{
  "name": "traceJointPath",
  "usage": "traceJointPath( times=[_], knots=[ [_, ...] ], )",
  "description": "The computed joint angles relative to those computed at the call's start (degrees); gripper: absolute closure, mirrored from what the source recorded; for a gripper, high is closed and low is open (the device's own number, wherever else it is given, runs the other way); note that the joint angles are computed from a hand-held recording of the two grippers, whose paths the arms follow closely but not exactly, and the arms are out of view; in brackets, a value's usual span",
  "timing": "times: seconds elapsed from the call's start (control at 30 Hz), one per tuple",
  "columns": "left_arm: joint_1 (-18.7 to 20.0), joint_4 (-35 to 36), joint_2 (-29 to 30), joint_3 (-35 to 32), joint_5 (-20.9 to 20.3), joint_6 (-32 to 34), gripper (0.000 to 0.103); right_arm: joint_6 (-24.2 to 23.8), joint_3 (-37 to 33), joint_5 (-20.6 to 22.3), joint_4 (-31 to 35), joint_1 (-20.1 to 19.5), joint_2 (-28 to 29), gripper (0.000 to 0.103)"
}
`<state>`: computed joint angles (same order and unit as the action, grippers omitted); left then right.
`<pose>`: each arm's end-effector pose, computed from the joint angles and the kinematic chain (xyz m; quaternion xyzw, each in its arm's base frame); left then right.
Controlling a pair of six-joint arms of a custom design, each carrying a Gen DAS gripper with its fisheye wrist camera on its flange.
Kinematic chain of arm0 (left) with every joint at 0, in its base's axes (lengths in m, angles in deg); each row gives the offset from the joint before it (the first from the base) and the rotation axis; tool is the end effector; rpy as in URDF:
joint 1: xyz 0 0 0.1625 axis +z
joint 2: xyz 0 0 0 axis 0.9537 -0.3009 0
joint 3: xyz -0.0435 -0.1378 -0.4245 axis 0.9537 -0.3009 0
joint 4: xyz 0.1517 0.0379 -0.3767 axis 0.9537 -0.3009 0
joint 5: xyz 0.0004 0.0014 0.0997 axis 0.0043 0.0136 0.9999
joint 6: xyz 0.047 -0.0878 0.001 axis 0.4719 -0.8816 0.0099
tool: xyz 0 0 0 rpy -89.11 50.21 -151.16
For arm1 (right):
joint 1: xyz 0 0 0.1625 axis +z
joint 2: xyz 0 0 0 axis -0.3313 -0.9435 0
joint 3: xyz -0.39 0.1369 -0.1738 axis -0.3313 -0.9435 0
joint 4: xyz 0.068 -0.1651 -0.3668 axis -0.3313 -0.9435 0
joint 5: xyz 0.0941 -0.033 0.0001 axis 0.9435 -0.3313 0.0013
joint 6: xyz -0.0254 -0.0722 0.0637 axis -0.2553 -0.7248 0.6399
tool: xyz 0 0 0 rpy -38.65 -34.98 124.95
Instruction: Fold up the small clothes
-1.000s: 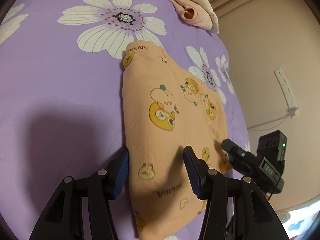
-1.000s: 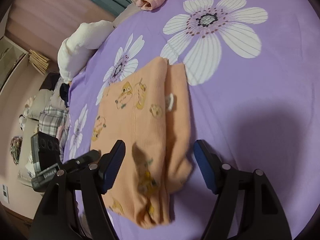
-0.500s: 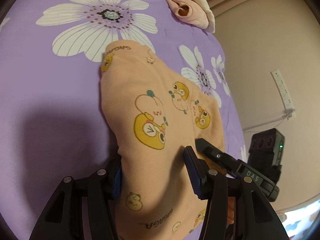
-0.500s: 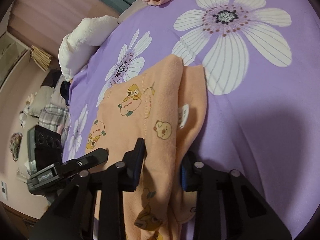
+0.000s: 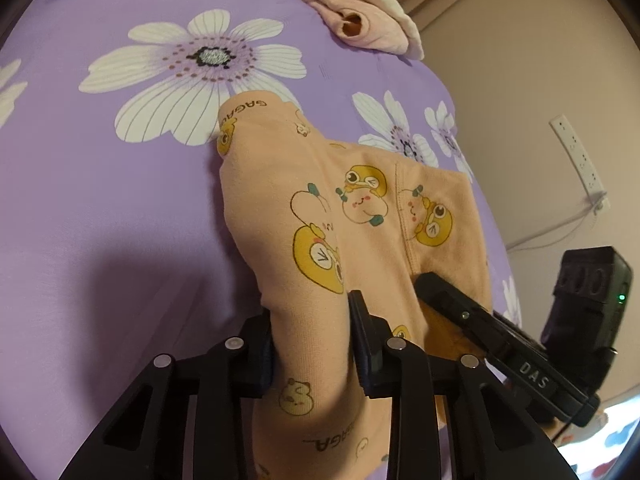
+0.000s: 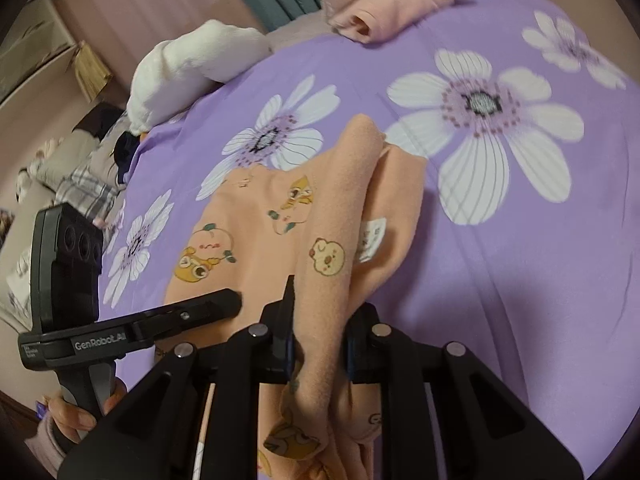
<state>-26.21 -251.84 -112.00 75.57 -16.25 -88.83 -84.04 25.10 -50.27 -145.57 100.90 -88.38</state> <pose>-0.2968 -0.5739 0.0545 0.0053 0.9548 -0.2851 0.0844 0.0443 -0.6081 0.2604 0.2826 -0.9265 0.2242 0.1071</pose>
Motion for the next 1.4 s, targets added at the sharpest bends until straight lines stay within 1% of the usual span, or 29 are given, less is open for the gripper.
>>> traceJointPath(
  times=[0.2, 0.47, 0.97, 1.17, 1.4],
  knots=[
    [-1.08, -0.9, -0.92, 1.48, 0.62, 0.07, 0.073, -2.07, 2.7, -0.68, -3.02, 1.16, -1.58, 0.085],
    [-3.33, -0.17, -2.1, 3.31, 2.62, -0.9, 0.073, -3.73, 6.79, -0.04, -5.36, 1.14, -4.49, 0.085],
    [-7.55, -0.42, -5.13, 9.04, 5.2, -5.3, 0.073, -6.65, 13.74, 1.06, -6.75, 1.11, -9.95, 0.085],
    [-9.16, -1.63, -6.67, 11.8, 6.63, -7.49, 0.073, -7.83, 15.62, 1.27, -6.93, 1.7, -11.39, 0.085],
    [-10.18, -3.32, -8.4, 14.43, 7.92, -9.05, 0.073, -9.27, 17.64, 1.11, -8.15, 2.99, -12.06, 0.085]
  ],
)
